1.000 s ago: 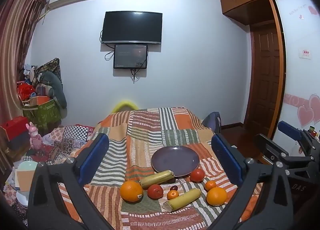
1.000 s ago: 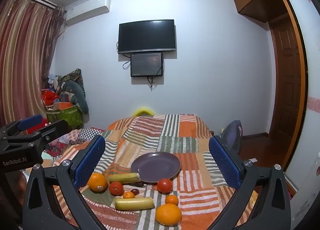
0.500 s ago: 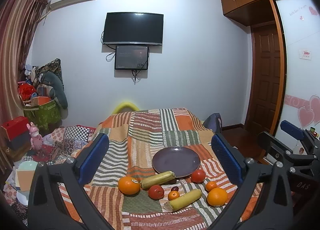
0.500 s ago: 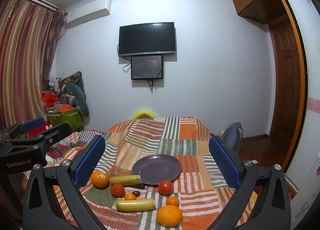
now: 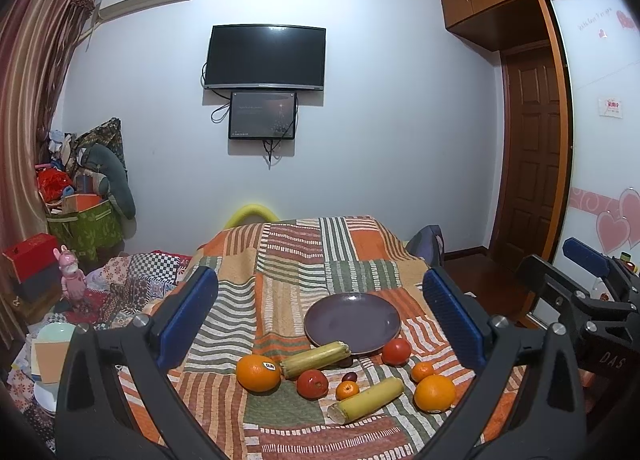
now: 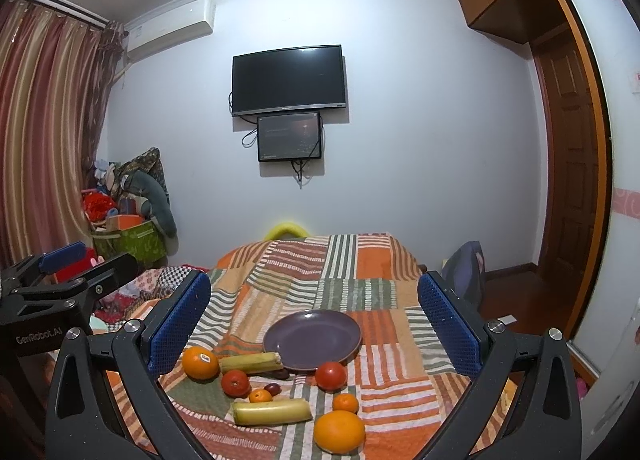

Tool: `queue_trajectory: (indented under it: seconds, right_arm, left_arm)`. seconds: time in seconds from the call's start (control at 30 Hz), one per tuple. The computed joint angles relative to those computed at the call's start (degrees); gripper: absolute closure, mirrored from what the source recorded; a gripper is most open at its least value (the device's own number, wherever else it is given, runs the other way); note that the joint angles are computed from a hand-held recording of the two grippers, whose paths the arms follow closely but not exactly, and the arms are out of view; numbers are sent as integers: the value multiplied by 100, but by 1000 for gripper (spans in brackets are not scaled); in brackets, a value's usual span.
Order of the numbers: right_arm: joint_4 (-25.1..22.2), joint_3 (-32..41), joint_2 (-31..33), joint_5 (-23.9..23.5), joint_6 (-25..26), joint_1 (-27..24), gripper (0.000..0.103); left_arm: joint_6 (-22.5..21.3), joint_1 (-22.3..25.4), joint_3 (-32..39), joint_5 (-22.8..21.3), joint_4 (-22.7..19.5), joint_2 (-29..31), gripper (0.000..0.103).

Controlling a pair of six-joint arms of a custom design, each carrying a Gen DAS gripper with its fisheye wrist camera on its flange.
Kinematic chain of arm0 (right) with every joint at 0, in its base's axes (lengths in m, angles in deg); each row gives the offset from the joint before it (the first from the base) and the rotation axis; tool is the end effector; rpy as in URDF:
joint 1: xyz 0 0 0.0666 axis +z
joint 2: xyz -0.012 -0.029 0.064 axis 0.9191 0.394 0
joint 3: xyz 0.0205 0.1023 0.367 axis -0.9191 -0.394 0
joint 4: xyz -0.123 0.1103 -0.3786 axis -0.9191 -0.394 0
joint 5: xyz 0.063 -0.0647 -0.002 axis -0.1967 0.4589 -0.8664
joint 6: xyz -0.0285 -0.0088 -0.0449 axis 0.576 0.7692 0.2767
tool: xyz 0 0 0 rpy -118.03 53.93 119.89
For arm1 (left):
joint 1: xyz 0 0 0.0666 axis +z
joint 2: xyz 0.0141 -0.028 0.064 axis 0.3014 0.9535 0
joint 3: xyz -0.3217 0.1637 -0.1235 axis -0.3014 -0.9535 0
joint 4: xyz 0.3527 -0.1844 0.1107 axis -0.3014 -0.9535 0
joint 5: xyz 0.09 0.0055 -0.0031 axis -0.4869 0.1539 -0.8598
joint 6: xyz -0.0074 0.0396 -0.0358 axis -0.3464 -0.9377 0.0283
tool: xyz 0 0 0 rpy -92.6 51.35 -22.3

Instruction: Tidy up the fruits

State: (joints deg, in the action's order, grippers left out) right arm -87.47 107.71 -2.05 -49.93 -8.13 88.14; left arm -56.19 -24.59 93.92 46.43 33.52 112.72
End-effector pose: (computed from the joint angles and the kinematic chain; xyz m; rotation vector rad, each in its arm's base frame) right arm 0.4099 0.1553 0.4666 -0.2185 1.6935 0.1953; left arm 0.4225 -0.3517 0.4573 -0.0306 1.7820 -0.0402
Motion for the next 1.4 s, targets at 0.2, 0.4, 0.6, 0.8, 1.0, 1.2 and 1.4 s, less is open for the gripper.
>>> queue_trajectory:
  seconds: [0.2,0.4,0.6,0.8,1.0,1.2,1.4]
  right_arm:
    - [18,2,-5,-7,1,0,0]
    - [28,-4,-10,1,0,14,0]
    - [44,-15,-34,8,5,30,0]
    - [35,-18,-42,8,-9,41,0]
    - [53,-31,-51,18,3,61,0]
    - [44,-37,-49,11,-23,60,0]
    - [47,-44,-42,51,3,71,0]
  left_arm:
    - [-14,-3,47,4,-12,38,0]
    - [-13,-5,60,3,-7,56,0]
    - [-13,-12,65,-2,5,63,0]
    - [-11,-10,69,3,-4,62,0]
    - [-18,-18,72,11,-4,56,0]
    - [-19,-28,87,3,-8,64,0]
    - [-7,-25,64,-2,-22,48,0]
